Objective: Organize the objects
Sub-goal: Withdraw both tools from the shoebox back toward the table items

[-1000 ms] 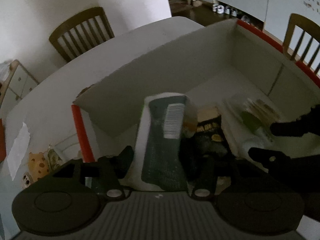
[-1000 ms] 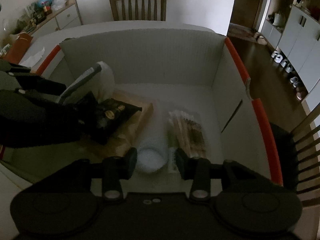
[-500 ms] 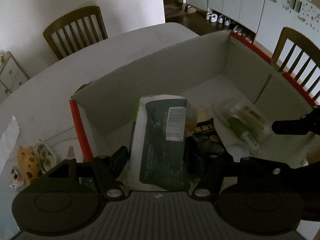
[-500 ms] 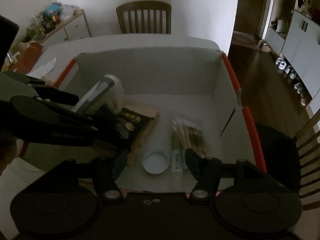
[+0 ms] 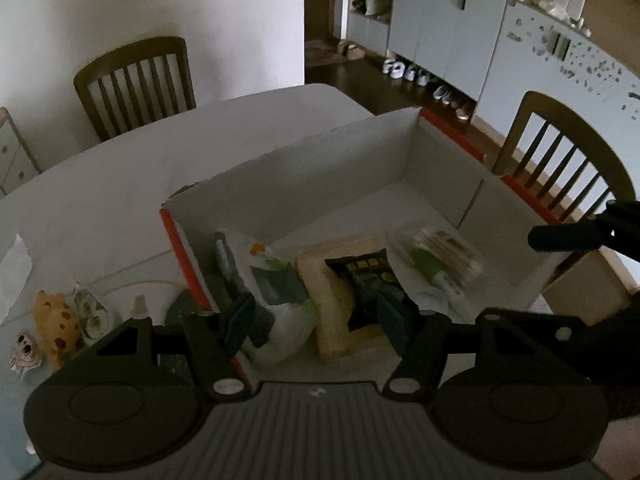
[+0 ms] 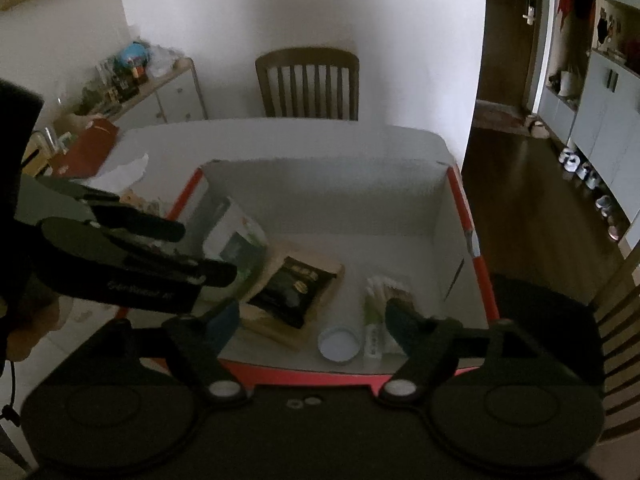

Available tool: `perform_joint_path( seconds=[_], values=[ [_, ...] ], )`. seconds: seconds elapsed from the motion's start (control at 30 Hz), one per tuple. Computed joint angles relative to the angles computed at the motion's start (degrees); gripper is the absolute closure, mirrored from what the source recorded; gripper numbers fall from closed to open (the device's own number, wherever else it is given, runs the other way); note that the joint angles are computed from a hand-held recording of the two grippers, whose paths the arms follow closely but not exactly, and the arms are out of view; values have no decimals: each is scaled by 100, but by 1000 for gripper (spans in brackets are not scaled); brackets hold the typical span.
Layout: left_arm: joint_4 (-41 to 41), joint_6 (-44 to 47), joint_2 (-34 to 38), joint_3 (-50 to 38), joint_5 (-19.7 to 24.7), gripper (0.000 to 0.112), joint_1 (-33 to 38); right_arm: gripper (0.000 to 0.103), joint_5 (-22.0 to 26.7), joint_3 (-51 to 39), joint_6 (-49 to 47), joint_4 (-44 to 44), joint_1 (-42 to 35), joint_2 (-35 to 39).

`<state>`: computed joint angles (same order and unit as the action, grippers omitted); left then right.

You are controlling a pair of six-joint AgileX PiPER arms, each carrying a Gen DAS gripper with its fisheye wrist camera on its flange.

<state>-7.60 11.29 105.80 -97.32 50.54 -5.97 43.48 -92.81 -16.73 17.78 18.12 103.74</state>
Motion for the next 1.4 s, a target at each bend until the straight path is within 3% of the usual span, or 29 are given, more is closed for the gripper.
perform_joint_path(
  seconds=[0.27,0.3,0.37,0.5,0.73,1.3,1.33,1.37,1.4],
  values=[
    [-721,833,-789,771,-235,46,498,20,-132,297,475,-148,234,-371],
    [-831,979,-867,840,-227,44,582,20,-194,348,607,-259,312,-424],
    [-1021,1223,-997,964,-216,29,736,20,-295,442,833,-438,461,-515],
    [-1623,1895,-1223,1194,-127,29,1161,20,-414,536,1437,-848,822,-616],
    [-2342,2944,-1440,1456,173,29,1967,3,-542,491,2366,-1519,1530,-637],
    [-3371,4969,-941,1341,1236,21,4157,1,159,-944,4600,-3125,2927,494],
    [-3384,5043,-889,1315,1260,20,4259,1,211,-1059,4666,-3172,2980,580],
    [-3375,5090,-843,1287,1269,10,4342,1,259,-1169,4720,-3203,3027,664],
    [-3362,5136,-795,1261,1273,9,4427,1,322,-1298,4778,-3245,3079,761]
  ],
)
